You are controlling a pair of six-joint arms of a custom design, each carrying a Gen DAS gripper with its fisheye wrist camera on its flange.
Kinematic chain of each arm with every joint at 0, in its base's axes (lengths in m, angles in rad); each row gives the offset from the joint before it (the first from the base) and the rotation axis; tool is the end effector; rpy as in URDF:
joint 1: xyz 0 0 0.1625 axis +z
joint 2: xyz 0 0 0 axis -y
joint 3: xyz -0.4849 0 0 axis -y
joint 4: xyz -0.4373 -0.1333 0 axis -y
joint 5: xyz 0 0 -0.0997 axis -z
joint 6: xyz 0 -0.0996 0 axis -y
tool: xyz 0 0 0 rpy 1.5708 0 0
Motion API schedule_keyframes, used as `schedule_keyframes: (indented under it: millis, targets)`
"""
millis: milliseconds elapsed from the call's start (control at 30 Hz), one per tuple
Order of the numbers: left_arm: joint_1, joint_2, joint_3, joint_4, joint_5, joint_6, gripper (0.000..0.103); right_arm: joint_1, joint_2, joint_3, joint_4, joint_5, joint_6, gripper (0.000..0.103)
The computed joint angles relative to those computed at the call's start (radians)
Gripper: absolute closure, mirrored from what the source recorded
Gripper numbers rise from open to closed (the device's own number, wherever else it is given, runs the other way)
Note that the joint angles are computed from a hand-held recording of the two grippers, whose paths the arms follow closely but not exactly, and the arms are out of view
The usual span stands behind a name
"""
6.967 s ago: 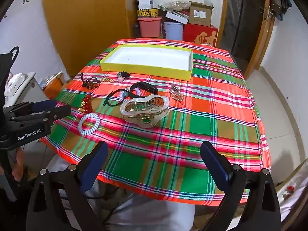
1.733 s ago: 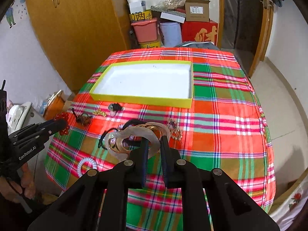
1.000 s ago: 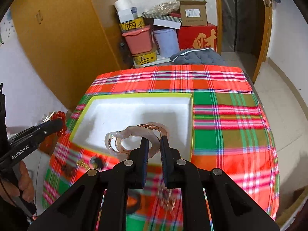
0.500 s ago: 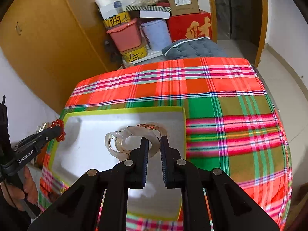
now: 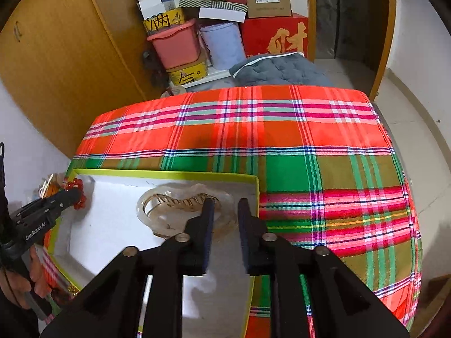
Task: Organize jewelry
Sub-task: 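Open the right tool over the tray while the left tool releases the red bracelet inside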
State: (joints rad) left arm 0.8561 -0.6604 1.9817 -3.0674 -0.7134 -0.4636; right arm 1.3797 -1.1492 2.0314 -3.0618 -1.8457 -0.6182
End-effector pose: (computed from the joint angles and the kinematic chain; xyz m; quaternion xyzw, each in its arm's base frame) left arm -0.2360 -0.5902 -0.0106 0.0773 0.9034 -0.2963 0.3000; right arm -0.0121 -0.6219 0.2457 0.1601 -0.9323 0.2215 0.2370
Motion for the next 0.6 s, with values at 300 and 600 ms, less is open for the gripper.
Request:
schedule_keyframes:
  millis: [300, 600]
  targets:
    - [-0.029, -0.028, 0.041, -0.066, 0.002, -0.002, 0.061, 0.004, -0.052, 0.058, -0.056, 0.041, -0.039, 0.062]
    - [-0.122, -0.086, 0.136, -0.054, 0.035, -0.091, 0.061, 0.003, -0.177, 0.209, -0.088, 0.086, -0.103, 0.062]
